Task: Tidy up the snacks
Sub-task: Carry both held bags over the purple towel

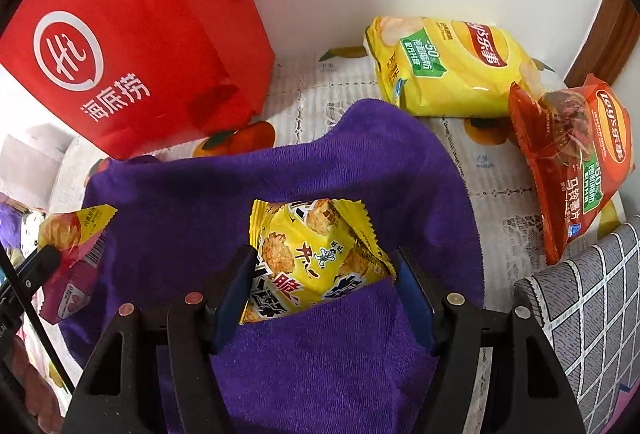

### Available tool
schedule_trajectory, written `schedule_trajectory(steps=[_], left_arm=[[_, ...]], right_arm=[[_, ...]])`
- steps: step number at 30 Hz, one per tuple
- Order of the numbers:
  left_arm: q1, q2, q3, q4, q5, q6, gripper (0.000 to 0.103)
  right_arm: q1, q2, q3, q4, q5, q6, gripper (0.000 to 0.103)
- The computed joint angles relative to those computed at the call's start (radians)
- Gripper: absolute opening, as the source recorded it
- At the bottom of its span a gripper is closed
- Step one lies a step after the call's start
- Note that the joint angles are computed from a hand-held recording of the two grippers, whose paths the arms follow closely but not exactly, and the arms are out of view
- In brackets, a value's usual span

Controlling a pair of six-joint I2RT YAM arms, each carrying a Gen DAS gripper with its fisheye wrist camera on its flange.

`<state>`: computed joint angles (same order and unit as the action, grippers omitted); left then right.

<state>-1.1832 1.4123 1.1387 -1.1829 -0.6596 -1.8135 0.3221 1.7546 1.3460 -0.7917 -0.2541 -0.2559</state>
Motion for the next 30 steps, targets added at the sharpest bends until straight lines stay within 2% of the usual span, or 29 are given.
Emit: schedule_trajectory(steps=[20, 30], left_arm=[[0.026, -0.014, -0.036, 0.046, 0.028, 0.013, 0.035], [0.029, -0.024, -0.034, 0.052, 0.033, 0.027, 0.033]], right_arm=[[0.058, 0.065, 0.011, 0.003, 0.069, -0.028, 0.07], [0.074, 0.002, -0.038, 0.023, 0.069, -0.052, 0.079]])
